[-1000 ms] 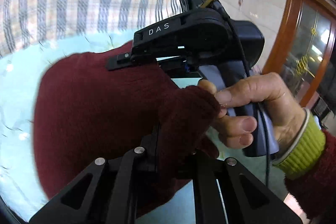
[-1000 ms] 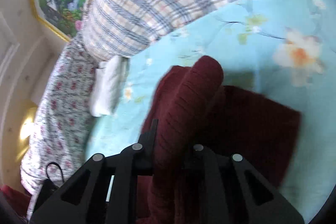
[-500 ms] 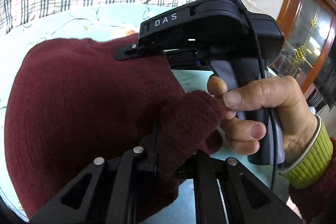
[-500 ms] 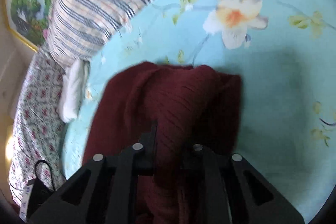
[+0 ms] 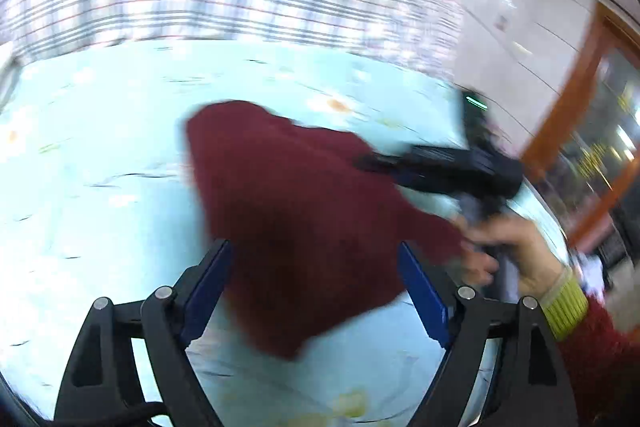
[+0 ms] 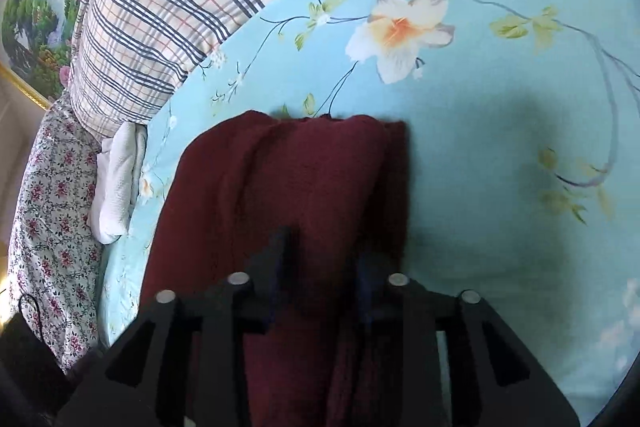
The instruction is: Fold large clothes
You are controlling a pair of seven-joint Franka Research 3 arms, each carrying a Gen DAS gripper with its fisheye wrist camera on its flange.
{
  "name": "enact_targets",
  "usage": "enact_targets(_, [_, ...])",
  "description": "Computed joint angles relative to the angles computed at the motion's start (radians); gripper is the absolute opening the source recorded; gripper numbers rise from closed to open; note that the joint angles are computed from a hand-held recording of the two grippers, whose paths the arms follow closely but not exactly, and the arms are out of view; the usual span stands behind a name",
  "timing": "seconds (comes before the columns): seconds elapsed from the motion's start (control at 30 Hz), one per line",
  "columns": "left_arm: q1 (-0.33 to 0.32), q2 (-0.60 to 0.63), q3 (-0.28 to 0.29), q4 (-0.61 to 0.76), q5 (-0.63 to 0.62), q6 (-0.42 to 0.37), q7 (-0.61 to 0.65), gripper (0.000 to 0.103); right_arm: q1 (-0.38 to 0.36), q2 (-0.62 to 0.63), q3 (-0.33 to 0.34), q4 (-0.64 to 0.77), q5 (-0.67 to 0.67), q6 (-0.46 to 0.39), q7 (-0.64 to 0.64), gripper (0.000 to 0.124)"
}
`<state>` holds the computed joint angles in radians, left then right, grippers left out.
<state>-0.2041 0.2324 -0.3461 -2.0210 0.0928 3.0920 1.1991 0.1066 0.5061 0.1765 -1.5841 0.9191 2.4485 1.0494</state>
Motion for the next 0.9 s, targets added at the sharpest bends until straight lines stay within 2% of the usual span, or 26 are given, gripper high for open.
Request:
enact_targets(0.07, [0.074,0.02,-0.049,0.022,-0.075,-0.045,0.037,0.085,0.004,-0.038,-0.006,-0.045,0.002,0.031,0.002,0.07])
enact_targets(0.13, [0.218,0.09,-0.189,0.091,-0.255,-0.116,0.19,0.085,0.002,-0.07,-0.003,-0.086,0.025,0.065,-0.015,0.074])
enact_targets(0.17, [0.269,0.144,-0.241,0.146,-0.345,-0.169,0.271,0.085,-0.005,-0.074,0.0,-0.09,0.042,0.058,-0.027,0.074])
enact_targets(0.2, [0.291,0.184,-0.257,0.19,-0.365,-0.208,0.297,0.085,-0.013,-0.074,0.001,-0.088,0.055,0.036,-0.034,0.074])
enact_targets(0.3, [0.278,0.28,-0.245,0.293,-0.417,-0.301,0.341,0.087,-0.015,-0.054,-0.012,-0.063,0.047,-0.017,-0.008,0.074])
enact_targets(0.33, [0.29,0.311,-0.263,0.318,-0.454,-0.321,0.376,0.087,-0.016,-0.042,-0.014,-0.05,0.043,-0.033,-0.003,0.074])
enact_targets(0.37, [0.303,0.348,-0.284,0.351,-0.491,-0.35,0.417,0.09,-0.019,-0.034,-0.014,-0.04,0.044,-0.047,-0.003,0.074])
enact_targets(0.4, [0.3,0.39,-0.283,0.395,-0.478,-0.392,0.406,0.096,-0.023,-0.027,-0.012,-0.033,0.049,-0.06,-0.006,0.074])
enact_targets(0.47, [0.264,0.417,-0.248,0.43,-0.519,-0.418,0.432,0.102,-0.031,-0.001,-0.009,-0.006,0.054,-0.094,-0.001,0.074])
enact_targets(0.53, [0.248,0.424,-0.238,0.422,-0.546,-0.388,0.473,0.103,-0.035,0.024,-0.008,0.02,0.049,-0.124,0.005,0.074])
enact_targets(0.6, [0.191,0.427,-0.186,0.443,-0.513,-0.366,0.471,0.102,-0.047,0.052,0.003,0.052,0.061,-0.162,-0.005,0.074])
enact_targets(0.63, [0.169,0.436,-0.167,0.458,-0.495,-0.363,0.466,0.101,-0.049,0.067,0.006,0.069,0.061,-0.18,-0.005,0.074])
enact_targets(0.67, [0.151,0.447,-0.155,0.476,-0.476,-0.36,0.469,0.093,-0.047,0.075,0.006,0.081,0.053,-0.188,-0.005,0.074])
enact_targets(0.73, [0.138,0.474,-0.152,0.519,-0.464,-0.381,0.468,0.083,-0.028,0.098,0.0,0.119,0.008,-0.2,-0.001,0.074])
enact_targets(0.77, [0.144,0.482,-0.16,0.525,-0.472,-0.378,0.474,0.078,-0.022,0.107,-0.001,0.133,-0.007,-0.202,0.006,0.07])
enact_targets(0.8, [0.149,0.48,-0.167,0.515,-0.481,-0.357,0.479,0.073,-0.018,0.114,-0.002,0.145,-0.021,-0.204,0.016,0.063])
enact_targets(0.83, [0.156,0.467,-0.173,0.493,-0.488,-0.337,0.484,0.071,-0.011,0.121,-0.006,0.156,-0.041,-0.206,0.03,0.047])
enact_targets(0.87, [0.155,0.457,-0.173,0.484,-0.487,-0.329,0.479,0.066,-0.019,0.131,0.001,0.169,-0.037,-0.224,0.038,0.038])
enact_targets(0.9, [0.166,0.432,-0.184,0.448,-0.494,-0.303,0.491,0.061,-0.034,0.138,0.014,0.173,-0.014,-0.241,0.039,0.036])
